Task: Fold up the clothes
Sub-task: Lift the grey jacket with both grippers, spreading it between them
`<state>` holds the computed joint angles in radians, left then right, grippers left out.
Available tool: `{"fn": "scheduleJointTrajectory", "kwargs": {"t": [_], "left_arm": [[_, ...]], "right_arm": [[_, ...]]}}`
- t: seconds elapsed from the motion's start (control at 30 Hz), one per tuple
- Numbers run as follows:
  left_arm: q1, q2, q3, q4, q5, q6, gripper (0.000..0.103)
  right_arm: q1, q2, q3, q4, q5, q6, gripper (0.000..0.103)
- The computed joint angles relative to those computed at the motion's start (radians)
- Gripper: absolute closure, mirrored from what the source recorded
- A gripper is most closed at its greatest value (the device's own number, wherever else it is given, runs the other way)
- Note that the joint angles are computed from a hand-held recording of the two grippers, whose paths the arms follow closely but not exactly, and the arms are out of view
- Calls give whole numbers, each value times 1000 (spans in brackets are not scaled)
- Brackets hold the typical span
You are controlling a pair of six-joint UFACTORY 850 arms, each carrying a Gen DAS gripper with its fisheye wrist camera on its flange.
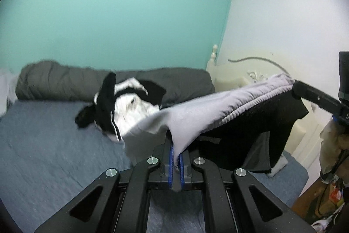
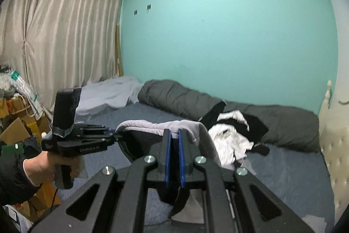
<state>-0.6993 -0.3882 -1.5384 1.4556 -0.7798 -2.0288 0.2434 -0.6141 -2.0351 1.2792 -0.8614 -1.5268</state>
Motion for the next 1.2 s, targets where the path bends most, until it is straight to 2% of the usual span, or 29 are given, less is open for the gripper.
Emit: {"fn": "scheduleJointTrajectory", "kwargs": {"t": [0.2,0.33,0.43,0.57,0.73,0.83,1.03,1.2], "left_arm": [[-23,24,-133,-127,-96,262,99],[-44,30,-214,-159,-157,378,99],[-57,26,-272,-176,-188,448,99],[-62,27,-277,-193,-182,457,99],[-29,26,-161,-236,-101,383,99],[-9,29,-65,-231,-24,289,99],[29,25,107,-211,111,102,99],[44,23,213,-197,178,-6,99]], "right_arm": [[-2,4,-106,-10,-20,90,97],[-1,-10,-194,-40,-26,153,97],[-1,-22,-248,-58,-30,191,97],[1,-31,-245,-88,-20,201,97],[13,-52,-160,-167,5,222,97],[18,-91,-124,-192,-3,242,97],[54,-124,-3,-230,33,191,97],[77,-191,-10,-281,18,253,96]]}}
